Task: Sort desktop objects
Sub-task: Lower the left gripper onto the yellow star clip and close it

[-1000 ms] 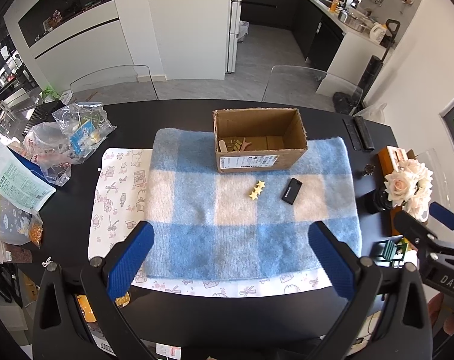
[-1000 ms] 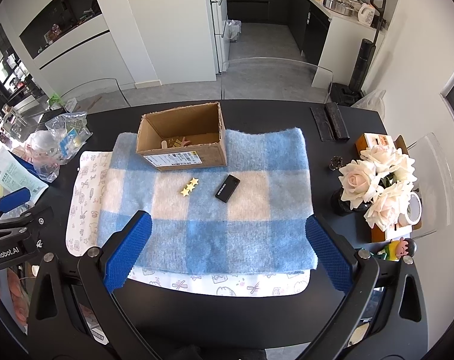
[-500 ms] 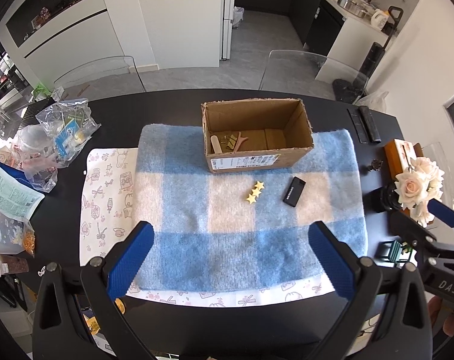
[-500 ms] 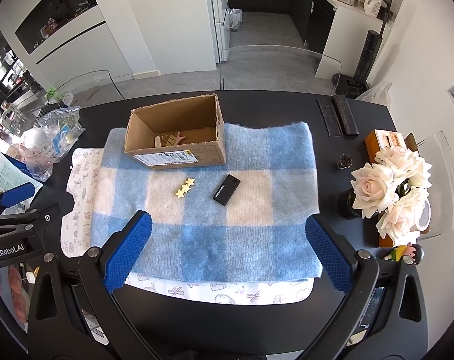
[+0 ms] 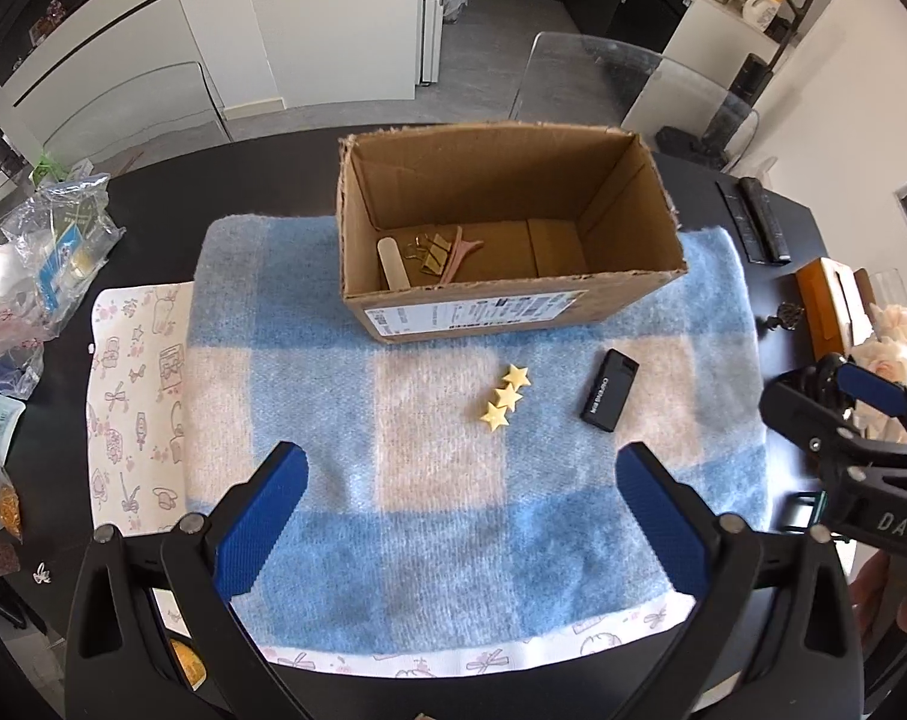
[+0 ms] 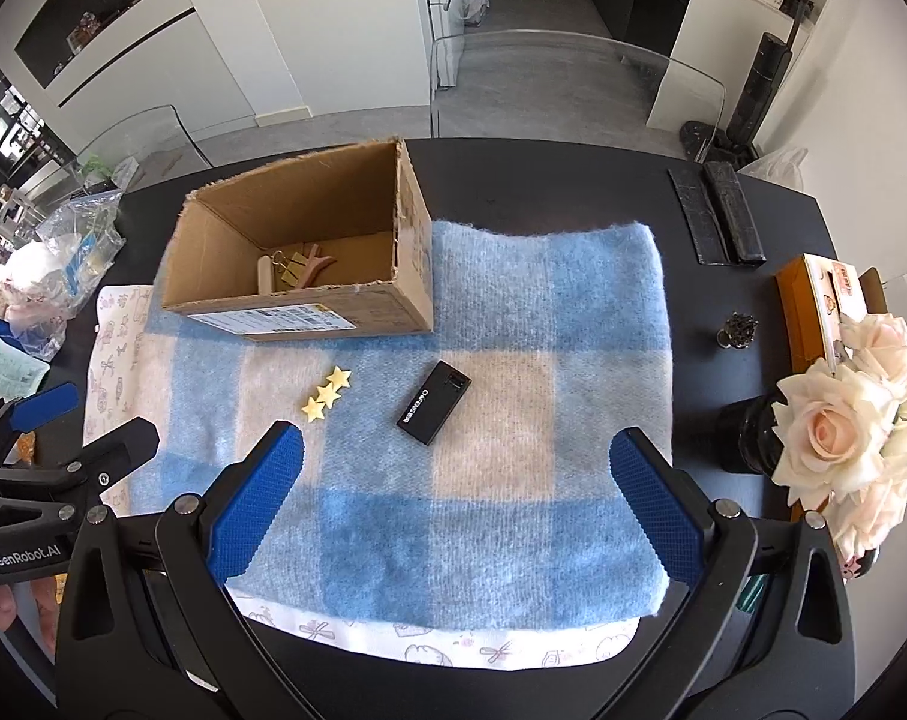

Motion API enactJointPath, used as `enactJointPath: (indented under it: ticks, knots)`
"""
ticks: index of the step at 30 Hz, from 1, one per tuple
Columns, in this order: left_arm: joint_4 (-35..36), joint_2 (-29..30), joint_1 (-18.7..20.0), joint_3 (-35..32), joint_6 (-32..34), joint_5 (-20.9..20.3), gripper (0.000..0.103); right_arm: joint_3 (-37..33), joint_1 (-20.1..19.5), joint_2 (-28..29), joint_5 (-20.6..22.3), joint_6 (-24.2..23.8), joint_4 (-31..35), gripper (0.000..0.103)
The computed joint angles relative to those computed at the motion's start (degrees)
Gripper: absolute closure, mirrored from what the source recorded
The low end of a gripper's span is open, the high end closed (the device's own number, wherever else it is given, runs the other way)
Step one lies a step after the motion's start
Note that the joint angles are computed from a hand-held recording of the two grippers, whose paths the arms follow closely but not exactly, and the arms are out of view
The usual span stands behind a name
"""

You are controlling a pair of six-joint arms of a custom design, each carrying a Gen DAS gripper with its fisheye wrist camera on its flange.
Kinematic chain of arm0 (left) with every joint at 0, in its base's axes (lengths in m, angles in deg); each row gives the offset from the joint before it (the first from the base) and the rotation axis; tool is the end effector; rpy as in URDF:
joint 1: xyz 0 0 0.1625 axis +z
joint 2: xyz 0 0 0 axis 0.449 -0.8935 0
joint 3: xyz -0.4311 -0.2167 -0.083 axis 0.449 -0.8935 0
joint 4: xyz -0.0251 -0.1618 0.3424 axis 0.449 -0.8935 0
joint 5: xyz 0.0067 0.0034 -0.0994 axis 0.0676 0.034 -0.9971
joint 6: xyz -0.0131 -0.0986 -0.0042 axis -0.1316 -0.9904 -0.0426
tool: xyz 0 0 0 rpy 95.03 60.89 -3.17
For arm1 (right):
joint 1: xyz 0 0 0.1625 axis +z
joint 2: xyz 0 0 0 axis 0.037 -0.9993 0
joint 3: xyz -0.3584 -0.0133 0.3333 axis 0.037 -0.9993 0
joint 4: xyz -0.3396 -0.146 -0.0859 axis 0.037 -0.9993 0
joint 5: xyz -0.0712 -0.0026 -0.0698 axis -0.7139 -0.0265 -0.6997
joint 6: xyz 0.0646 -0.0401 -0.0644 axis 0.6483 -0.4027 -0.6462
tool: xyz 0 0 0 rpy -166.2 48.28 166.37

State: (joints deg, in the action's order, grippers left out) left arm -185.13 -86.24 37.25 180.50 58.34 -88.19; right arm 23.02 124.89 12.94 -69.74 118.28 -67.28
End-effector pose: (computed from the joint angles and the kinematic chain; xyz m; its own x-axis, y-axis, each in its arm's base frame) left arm -0.0663 -0.5725 0.4320 -0.7532 0.2874 -0.5917 0.3590 0.9333 -0.0036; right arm 0.4924 -0.5478 0.0432 -0.7394 0.0707 0.6695 -0.1470 0.9535 -0.2631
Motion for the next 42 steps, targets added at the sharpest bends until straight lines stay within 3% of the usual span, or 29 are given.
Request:
enactJointPath:
  ticks: [8, 16, 35, 42]
  knots:
    - [-8.9, 4.5, 4.9, 4.2, 5.4, 1.3, 0.000, 4.8, -4.4, 3.2, 0.8, -6.1, -9.5, 0.000]
    - [-15.8, 7.0, 7.2, 7.7, 7.6, 1.4, 0.001, 7.5, -7.4, 6.4, 1.0, -12.2, -18.7, 0.000]
    - [-21.6, 9.2, 9.2, 11.7, 9.7, 4.4, 0.001, 7.0, -9.3, 9.6, 2.1, -16.8, -22.1, 0.000]
    - [-23.8, 7.7, 8.4, 13.7, 9.7, 5.2, 0.037, 6.3, -9.2, 10.2, 2.4, -17.8, -22.8, 0.000]
